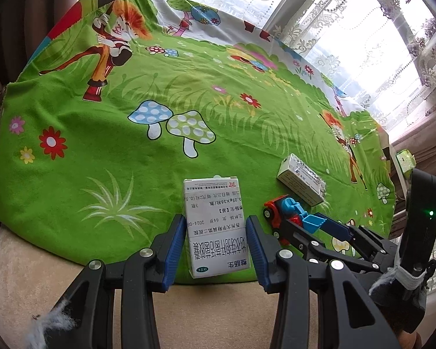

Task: Organize rigid objects
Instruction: 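Grasp the red-and-blue toy car with right tool while left holds the medicine box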

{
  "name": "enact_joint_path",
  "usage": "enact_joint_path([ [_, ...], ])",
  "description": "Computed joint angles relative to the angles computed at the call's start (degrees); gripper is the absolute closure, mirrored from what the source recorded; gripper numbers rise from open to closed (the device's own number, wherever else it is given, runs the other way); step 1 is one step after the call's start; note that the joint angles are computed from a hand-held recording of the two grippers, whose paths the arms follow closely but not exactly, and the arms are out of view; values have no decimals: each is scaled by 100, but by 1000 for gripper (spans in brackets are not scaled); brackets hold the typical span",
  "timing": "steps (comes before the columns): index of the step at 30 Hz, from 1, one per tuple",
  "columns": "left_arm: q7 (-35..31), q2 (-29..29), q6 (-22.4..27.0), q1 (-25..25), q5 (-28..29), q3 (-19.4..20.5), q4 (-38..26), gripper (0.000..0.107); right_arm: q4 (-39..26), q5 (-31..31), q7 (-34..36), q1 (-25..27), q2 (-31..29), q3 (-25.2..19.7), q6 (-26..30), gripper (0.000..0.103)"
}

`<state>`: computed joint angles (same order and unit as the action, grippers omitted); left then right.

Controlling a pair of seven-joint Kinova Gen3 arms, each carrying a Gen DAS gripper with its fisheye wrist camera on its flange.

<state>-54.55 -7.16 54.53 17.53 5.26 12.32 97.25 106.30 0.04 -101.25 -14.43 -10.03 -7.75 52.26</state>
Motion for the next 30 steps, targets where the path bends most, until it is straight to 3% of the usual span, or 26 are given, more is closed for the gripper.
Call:
enact_joint_path([
  [11, 60, 37, 17, 49, -151, 59, -29, 64, 34, 142, 41, -108, -20, -83, -71, 43],
  [14, 59, 45, 18, 61, -163, 57, -33, 64, 50, 96, 141, -137, -22, -72, -122, 55],
  [15, 62, 49, 18, 65, -172, 61, -35, 64, 64, 40, 213, -147, -29, -41, -145, 64],
  [22, 56, 85, 53, 111, -238, 84, -70, 64, 202, 22, 267, -134, -207, -79, -365, 66],
  [30, 33, 102, 59, 129, -222, 70, -77, 64, 148, 194, 129, -136, -145, -178, -247, 64],
])
